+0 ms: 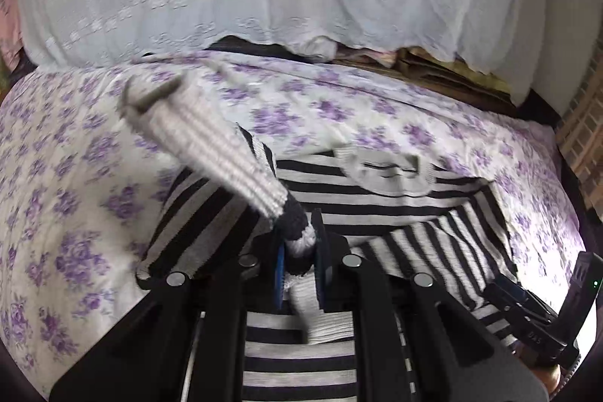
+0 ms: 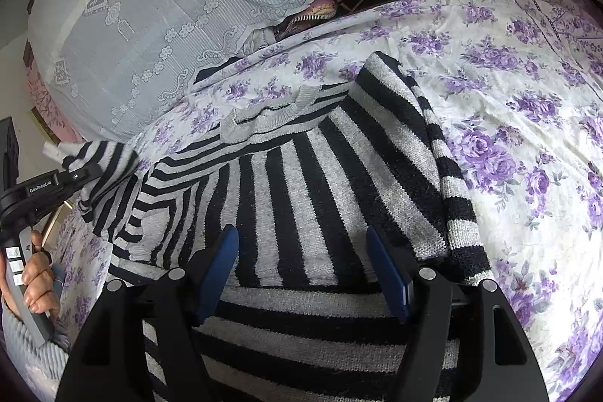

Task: Fold small clothes

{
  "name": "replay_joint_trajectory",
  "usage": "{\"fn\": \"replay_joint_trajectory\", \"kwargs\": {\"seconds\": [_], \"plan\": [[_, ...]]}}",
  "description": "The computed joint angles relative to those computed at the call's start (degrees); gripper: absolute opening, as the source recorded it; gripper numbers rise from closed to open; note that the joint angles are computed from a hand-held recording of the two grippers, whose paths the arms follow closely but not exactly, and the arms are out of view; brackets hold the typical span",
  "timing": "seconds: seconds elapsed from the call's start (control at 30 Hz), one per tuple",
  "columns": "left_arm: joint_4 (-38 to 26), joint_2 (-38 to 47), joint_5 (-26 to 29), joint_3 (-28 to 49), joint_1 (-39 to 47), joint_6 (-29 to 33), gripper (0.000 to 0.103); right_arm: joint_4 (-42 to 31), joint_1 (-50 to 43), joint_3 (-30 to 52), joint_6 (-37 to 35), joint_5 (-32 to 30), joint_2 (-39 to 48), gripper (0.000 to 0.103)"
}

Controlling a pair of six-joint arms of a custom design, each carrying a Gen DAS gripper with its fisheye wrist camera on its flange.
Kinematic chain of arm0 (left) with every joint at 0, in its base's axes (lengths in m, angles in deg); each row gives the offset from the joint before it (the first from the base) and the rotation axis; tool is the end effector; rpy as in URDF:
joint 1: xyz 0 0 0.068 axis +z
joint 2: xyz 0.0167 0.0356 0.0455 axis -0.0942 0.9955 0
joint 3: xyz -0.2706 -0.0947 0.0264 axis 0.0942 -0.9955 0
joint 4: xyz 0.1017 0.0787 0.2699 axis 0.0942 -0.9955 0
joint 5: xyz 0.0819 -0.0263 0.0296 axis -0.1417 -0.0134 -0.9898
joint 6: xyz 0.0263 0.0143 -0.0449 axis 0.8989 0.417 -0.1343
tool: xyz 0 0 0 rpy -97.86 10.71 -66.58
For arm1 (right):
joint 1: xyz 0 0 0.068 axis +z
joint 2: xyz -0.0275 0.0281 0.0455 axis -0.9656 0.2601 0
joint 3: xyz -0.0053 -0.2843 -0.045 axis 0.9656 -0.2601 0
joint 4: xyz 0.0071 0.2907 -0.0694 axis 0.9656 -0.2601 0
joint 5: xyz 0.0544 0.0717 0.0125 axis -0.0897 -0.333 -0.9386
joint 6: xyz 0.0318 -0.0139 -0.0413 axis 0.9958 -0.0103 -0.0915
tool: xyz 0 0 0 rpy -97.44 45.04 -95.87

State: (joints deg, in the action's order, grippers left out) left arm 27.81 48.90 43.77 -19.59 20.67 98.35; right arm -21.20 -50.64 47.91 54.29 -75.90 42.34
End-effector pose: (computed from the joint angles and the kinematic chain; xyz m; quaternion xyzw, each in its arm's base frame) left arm 0.2023 0.0825 0.2583 -0.0027 0.9180 -0.0604 0.3920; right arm 0.1478 0.0674 0.1603 0.0321 0.8896 0.2135 0.4025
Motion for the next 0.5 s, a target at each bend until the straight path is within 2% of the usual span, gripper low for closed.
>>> {"fn": "replay_joint_trajectory", "kwargs": {"seconds": [0.23, 0.5], "plan": [[1.7, -5.4, -8.9, -4.3, -16.1, -6.2, 0.011, 0.5, -1.8, -0.6, 0.2, -2.3, -0.7, 0.071], [5.4, -5.6, -18.1, -9.0, -32.3, -11.9, 0.011, 0.9, -2.3, -0.9, 0.5, -3.2, -1.0, 0.071]]}}
